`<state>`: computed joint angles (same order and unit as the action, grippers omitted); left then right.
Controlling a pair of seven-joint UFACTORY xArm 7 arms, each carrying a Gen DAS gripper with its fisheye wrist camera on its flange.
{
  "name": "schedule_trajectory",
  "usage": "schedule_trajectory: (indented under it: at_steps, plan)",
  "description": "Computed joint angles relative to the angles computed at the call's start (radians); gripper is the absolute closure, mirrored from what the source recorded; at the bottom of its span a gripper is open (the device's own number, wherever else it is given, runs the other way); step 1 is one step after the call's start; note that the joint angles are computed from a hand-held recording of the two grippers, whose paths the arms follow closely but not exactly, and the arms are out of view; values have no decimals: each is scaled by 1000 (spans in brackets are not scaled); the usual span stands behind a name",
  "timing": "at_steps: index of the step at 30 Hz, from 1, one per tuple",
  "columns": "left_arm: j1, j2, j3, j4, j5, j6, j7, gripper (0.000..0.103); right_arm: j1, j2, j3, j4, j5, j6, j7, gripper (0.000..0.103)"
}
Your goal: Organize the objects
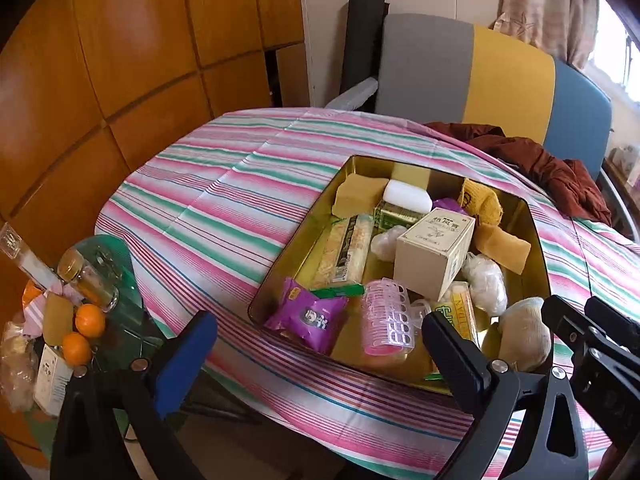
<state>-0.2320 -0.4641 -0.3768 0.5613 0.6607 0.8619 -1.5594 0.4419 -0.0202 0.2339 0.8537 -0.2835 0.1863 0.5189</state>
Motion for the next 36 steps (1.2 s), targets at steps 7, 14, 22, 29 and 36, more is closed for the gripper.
schedule_trajectory:
  at_steps: [7, 14, 22, 29, 36]
  plan:
    - [5, 0, 3, 4, -6, 50, -12, 0, -4, 5, -1, 10, -71, 13, 62, 39]
    - [1, 13, 9, 17, -3, 62, -2, 0, 1, 9, -2, 12, -61, 9, 52, 39]
    - [-17, 46, 1, 53, 10, 115, 11, 0, 3, 12, -5, 11, -55, 3, 51, 39]
    - [-33, 34, 21, 43, 0, 88, 21, 0, 2, 13, -7, 10, -51, 4, 54, 39]
    - [-34, 35, 21, 45, -10, 56, 42, 0, 1, 13, -7, 9, -61, 2, 65, 39]
